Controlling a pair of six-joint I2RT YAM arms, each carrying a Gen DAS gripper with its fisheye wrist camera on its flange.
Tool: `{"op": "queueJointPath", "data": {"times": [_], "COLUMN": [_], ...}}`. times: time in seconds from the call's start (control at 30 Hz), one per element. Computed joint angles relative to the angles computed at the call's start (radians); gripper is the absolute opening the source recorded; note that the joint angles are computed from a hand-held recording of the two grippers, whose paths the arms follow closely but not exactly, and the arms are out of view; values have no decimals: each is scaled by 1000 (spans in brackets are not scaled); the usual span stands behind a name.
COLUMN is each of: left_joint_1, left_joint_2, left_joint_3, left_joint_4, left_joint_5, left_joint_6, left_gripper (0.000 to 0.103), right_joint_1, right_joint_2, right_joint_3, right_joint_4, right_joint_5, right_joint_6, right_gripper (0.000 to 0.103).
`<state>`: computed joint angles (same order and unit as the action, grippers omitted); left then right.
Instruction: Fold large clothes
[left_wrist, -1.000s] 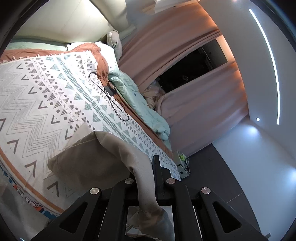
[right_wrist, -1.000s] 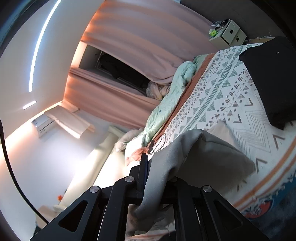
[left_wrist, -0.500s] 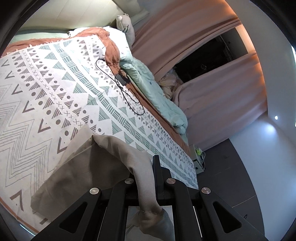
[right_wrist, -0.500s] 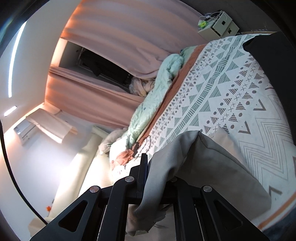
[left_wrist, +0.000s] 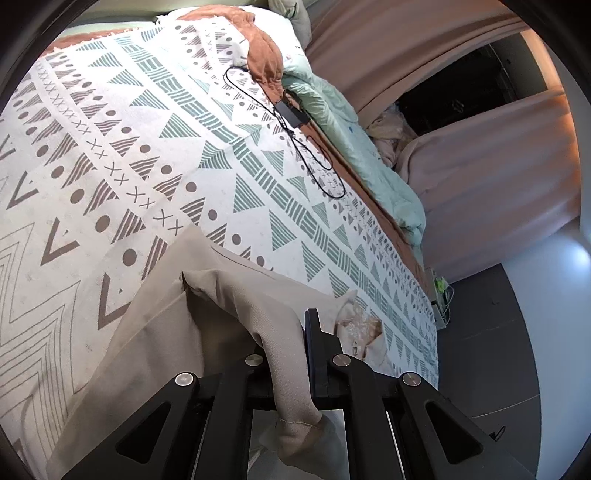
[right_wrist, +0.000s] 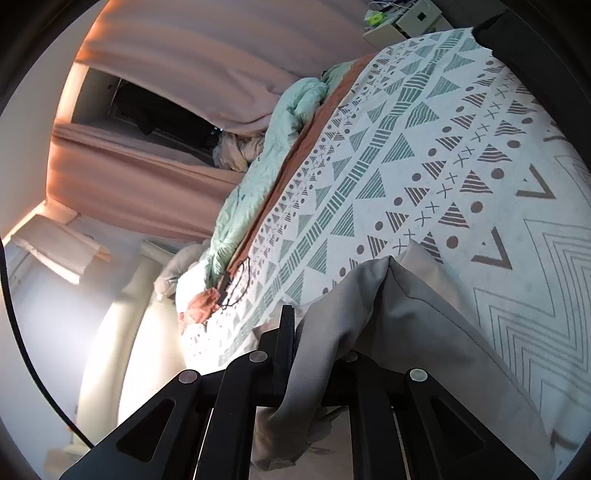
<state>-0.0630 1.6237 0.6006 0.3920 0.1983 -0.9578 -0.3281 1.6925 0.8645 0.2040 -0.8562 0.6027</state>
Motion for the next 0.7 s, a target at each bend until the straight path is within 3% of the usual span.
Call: {"op": "queueJointPath", "data": {"times": [0.1,0.13,0.17,0.2,0.23,0.3,0.43,0.7], "left_joint_1": [6,2,-5,-11,-19,-43,-63,-81], "left_joint_2": [101,127,147,160,164,155,117,-78], "left_joint_3": [69,101,118,118,104,76,29,-154], "left_joint_4": [-25,-57,-68,-45,-7,31,50,6], "left_joint_5": [4,1,4,11,10,-33,-62,-148], "left_joint_6": [1,13,22,20,12,6,-9,-28], "left_gripper": [11,25,37,60,75,78,78,78], "right_joint_1": [30,38,45,52,57,68,135,324], "right_joint_2": [63,85,100,109,109,98,26,-39], "right_joint_3": [37,55,70,79,76,61,24,-2], "right_joint_4": [10,3,-11,-22,-18,-17,-101,-192], "right_joint_5": [38,49,63,87,109,144,324,440], "right_joint_6": [-32,-41,-48,-49,-44,-51,-138,-215], "right_gripper": [15,21,43,64,68,69,69,69]}}
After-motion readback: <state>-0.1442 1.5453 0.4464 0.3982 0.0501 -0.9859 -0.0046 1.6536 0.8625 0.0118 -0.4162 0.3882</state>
